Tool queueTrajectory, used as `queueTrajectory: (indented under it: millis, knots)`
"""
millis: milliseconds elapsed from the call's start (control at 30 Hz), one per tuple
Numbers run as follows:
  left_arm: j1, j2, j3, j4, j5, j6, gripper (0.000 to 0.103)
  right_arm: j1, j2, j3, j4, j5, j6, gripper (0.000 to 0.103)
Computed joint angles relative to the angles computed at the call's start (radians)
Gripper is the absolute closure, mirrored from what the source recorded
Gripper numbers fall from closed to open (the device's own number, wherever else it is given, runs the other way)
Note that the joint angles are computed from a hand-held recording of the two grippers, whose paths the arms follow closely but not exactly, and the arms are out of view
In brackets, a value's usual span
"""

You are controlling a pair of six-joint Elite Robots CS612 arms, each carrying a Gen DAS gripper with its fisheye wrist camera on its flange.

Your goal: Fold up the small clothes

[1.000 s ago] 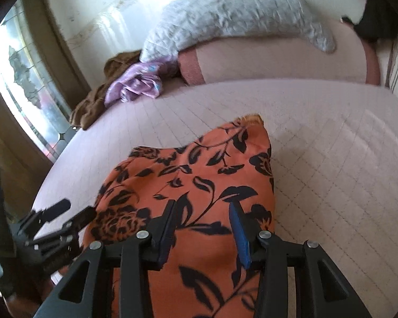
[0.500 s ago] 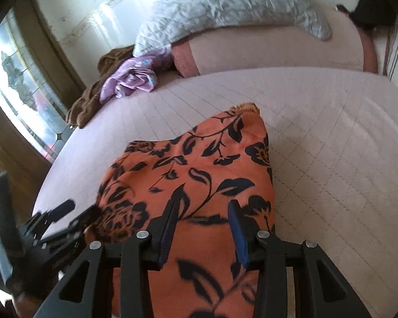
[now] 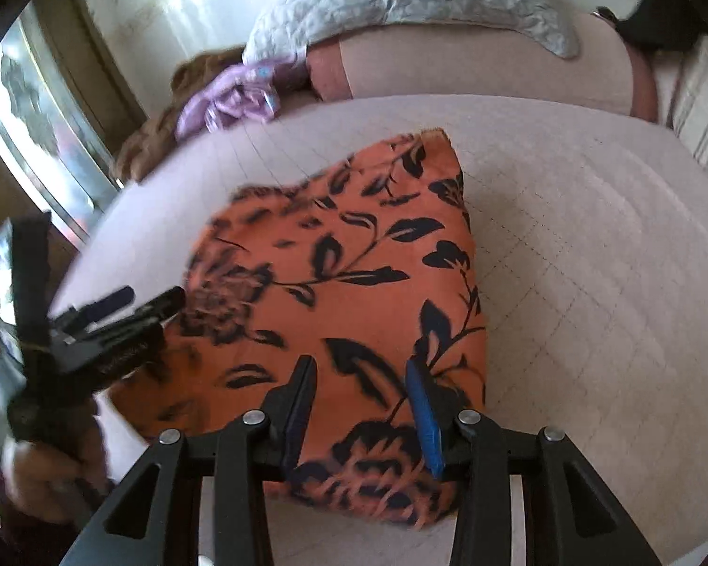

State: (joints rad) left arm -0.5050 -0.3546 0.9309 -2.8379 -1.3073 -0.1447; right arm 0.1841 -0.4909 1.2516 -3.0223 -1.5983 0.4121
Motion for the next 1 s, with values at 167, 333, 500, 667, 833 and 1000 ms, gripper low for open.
queueTrajectory:
  millis: [167, 333, 500, 667, 833, 1000]
  knots:
    - [-0.005, -0.094, 0.143, -0.136, 0.026, -0.043, 0.022, 0.033, -0.064, 0.108, -0.127, -0.139, -0.018, 0.056]
    - [-0.027, -0.181, 0.273, -0.279, 0.082, -0.015, 0.012, 0.061, -0.118, 0.186, -0.264, -0.244, -0.026, 0.042]
    - [-0.042, -0.253, 0.377, -0.386, 0.084, -0.002, 0.002, 0.072, -0.162, 0.238, -0.319, -0.249, -0.030, 0.041]
    - [-0.049, -0.298, 0.443, -0.455, 0.098, 0.015, 0.002, 0.088, -0.180, 0.256, -0.338, -0.283, -0.029, 0.041]
    - [-0.041, -0.325, 0.466, -0.437, 0.054, 0.014, 0.002, 0.102, -0.198, 0.275, -0.352, -0.295, -0.025, 0.041]
    - [-0.043, -0.337, 0.485, -0.480, 0.070, 0.039, 0.002, 0.113, -0.206, 0.279, -0.368, -0.302, -0.025, 0.041]
